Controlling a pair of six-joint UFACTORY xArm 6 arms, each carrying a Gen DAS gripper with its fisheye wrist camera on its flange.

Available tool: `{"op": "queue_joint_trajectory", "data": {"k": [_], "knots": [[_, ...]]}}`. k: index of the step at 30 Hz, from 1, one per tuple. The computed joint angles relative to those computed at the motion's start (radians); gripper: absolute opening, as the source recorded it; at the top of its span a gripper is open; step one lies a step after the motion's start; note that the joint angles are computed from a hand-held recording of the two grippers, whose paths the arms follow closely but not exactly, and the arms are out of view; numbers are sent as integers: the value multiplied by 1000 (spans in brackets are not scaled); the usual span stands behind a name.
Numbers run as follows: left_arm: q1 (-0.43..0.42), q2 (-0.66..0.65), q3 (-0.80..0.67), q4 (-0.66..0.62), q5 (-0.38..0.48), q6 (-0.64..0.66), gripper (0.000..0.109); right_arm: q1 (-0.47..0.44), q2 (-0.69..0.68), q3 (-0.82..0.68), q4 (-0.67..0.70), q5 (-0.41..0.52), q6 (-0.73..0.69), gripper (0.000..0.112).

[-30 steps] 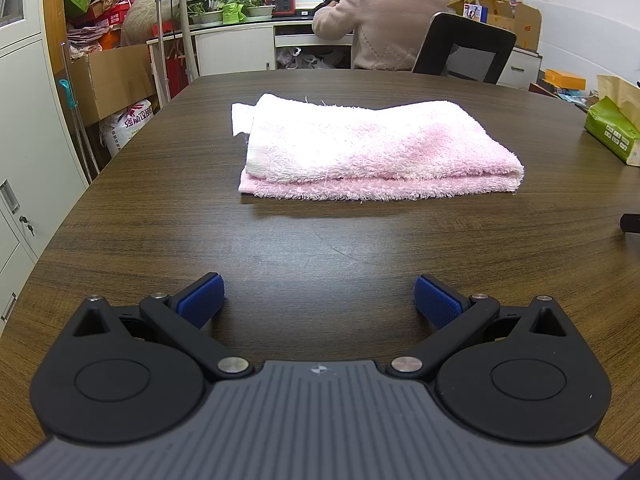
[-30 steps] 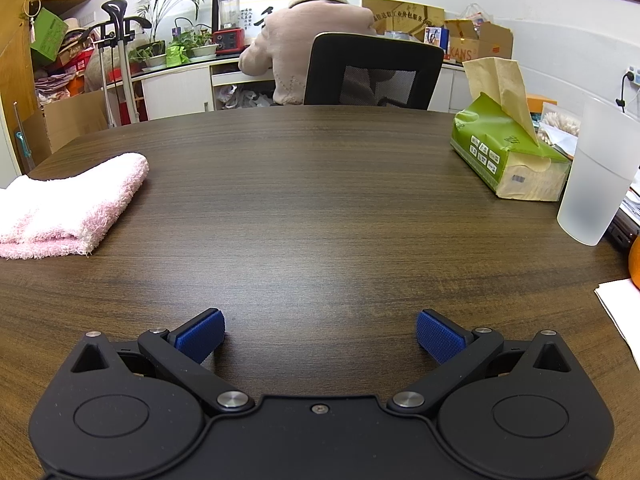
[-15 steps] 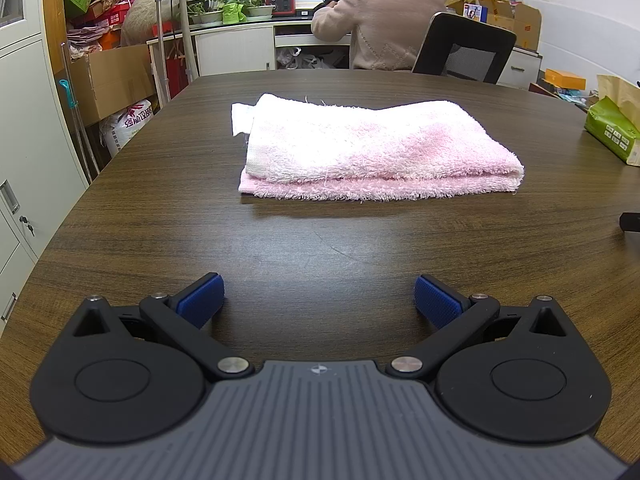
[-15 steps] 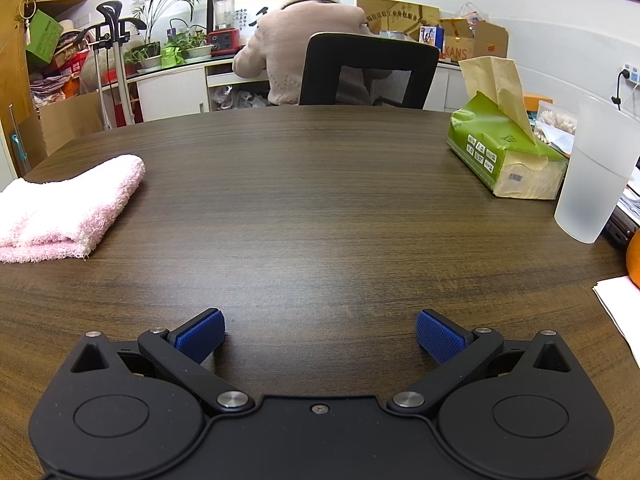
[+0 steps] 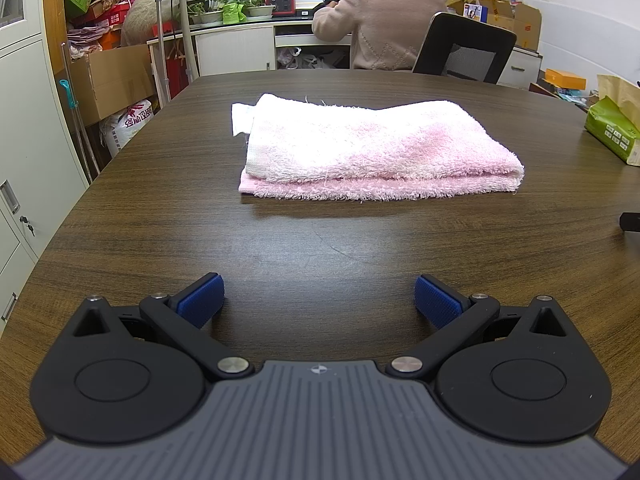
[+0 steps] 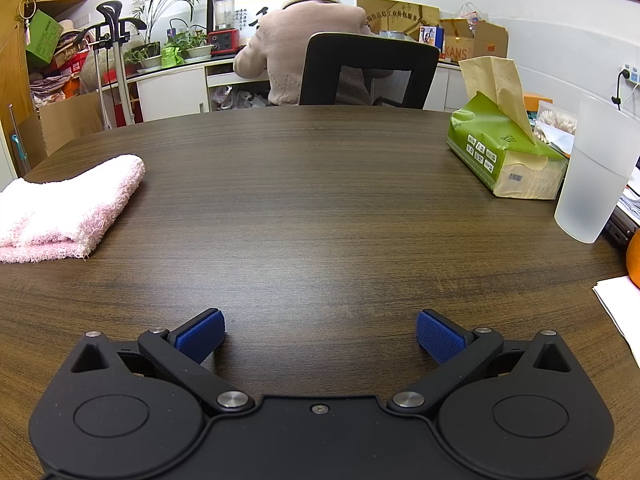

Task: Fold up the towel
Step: 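Move the left tool slowly toward the pink towel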

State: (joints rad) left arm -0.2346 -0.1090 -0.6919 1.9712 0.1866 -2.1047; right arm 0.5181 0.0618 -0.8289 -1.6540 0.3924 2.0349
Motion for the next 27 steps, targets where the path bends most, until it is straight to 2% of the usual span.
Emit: {"op": "queue_joint_trajectory", "data": {"k": [22,27], "knots": [[1,1,-1,0,1,-5,103,2,-7,8,10,16,10,102],[8,-3,5,-53,12,30,103,-22,-22,20,-92,-18,142,102]]}}
